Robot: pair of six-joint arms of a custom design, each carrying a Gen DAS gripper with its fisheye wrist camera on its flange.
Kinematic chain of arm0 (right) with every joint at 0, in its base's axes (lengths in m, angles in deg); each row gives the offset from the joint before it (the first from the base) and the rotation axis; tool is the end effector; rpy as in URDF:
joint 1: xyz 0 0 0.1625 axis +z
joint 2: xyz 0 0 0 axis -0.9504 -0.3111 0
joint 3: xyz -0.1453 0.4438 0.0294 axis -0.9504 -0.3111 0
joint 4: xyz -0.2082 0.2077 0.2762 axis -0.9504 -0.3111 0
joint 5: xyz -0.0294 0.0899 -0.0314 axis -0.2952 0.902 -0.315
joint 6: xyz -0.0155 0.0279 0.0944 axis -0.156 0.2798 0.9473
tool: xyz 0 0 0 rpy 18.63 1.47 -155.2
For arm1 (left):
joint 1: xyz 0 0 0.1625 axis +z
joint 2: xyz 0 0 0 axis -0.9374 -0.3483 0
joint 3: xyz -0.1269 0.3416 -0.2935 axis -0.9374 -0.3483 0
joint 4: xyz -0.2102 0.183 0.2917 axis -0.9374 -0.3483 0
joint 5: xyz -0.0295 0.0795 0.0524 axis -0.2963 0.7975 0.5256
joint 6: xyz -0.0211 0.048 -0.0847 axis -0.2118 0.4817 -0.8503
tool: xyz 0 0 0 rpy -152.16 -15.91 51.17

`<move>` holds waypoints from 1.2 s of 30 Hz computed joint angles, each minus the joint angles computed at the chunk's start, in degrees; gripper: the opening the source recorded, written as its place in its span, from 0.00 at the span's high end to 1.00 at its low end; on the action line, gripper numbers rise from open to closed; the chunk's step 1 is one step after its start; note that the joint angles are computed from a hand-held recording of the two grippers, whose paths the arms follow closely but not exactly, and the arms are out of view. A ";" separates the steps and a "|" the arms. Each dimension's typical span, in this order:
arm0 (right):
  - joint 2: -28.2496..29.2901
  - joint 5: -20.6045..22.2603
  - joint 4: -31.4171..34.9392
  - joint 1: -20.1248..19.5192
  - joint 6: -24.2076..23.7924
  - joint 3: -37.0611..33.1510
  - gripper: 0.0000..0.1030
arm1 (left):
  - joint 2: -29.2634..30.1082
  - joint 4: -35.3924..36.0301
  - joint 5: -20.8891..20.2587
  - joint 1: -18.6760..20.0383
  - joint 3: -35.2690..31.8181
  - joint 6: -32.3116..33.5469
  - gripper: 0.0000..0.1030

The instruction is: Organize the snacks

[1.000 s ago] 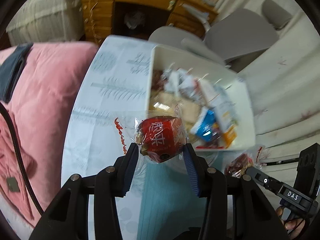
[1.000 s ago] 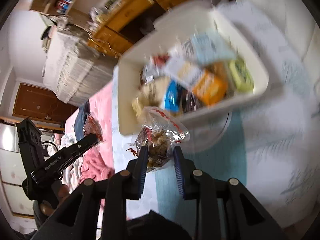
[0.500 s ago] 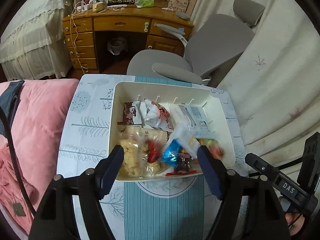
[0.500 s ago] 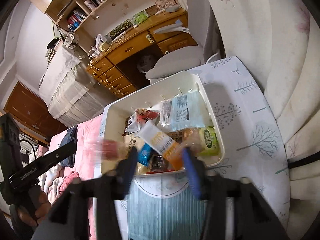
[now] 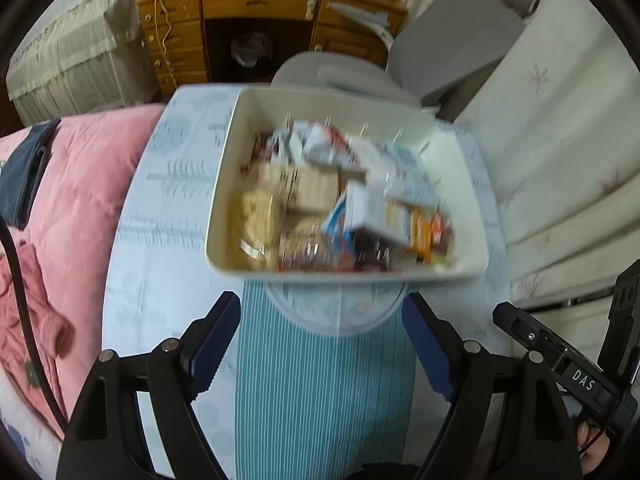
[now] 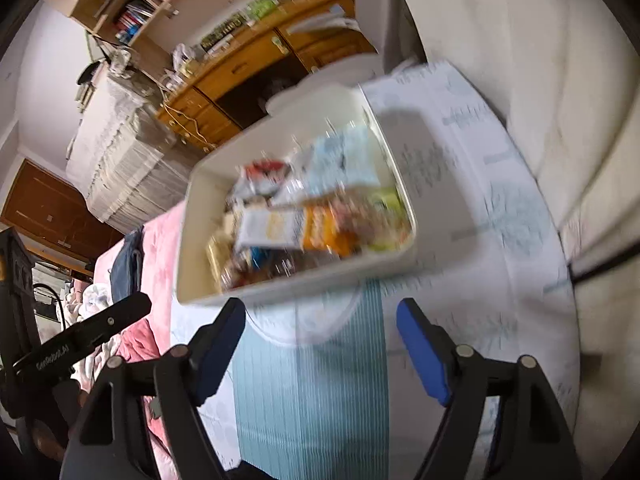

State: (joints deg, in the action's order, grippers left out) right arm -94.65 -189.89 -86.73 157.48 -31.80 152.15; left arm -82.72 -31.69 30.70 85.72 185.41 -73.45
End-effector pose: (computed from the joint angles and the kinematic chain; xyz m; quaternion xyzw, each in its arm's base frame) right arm 0.0775 -0.4300 0.4764 0.1738 -0.9734 0.0604 0.1367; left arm -0.5170 -0.3436 0.0557 -0.1730 0.8925 -0.2677 0.3191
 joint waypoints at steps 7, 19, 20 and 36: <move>-3.68 -5.09 4.47 -2.58 1.39 3.91 0.17 | 0.89 -4.36 -6.97 -1.26 3.44 -0.15 0.12; -10.74 -9.27 9.43 2.46 2.98 5.99 0.10 | -1.12 -4.60 -7.14 -6.87 4.74 -2.36 0.01; -11.17 -9.49 9.94 3.45 3.27 5.81 0.10 | -1.43 -3.95 -6.98 -7.26 4.51 -2.67 0.01; -22.16 -10.67 18.93 20.26 10.15 2.73 0.07 | -1.06 15.71 -5.18 -16.02 -5.54 -10.78 0.01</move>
State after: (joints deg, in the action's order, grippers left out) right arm -116.81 -200.56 -67.80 177.74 -21.65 154.87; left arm -83.78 -15.98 25.52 69.70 179.87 -84.23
